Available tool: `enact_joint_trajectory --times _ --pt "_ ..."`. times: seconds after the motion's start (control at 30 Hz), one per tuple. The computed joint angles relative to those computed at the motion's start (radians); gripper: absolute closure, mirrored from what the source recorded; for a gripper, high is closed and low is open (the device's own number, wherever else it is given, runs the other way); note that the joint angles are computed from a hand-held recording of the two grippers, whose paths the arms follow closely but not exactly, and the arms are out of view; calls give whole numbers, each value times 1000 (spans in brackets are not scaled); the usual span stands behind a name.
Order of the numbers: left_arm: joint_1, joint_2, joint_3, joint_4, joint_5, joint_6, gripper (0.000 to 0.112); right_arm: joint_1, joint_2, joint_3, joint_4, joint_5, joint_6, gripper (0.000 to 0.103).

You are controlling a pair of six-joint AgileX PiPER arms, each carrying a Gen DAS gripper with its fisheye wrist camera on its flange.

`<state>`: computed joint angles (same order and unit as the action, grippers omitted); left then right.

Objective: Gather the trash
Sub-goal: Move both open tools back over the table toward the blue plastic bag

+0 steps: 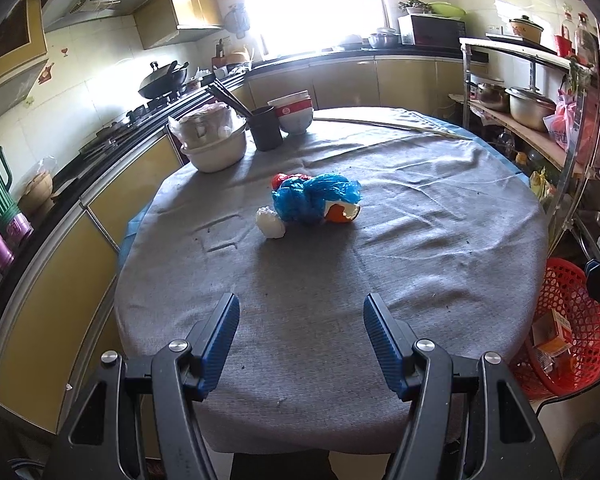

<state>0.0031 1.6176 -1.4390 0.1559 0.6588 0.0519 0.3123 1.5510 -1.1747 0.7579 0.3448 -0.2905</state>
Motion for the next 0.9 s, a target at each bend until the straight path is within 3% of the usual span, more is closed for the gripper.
enact_joint_trajectory --times 0.53,0.9 --pt "73 57 -24 -85 -3 65 47 41 102 -109 -96 31 97 33" --pt "154 107 -56 -188 8 145 47 96 191 -230 -270 68 260 33"
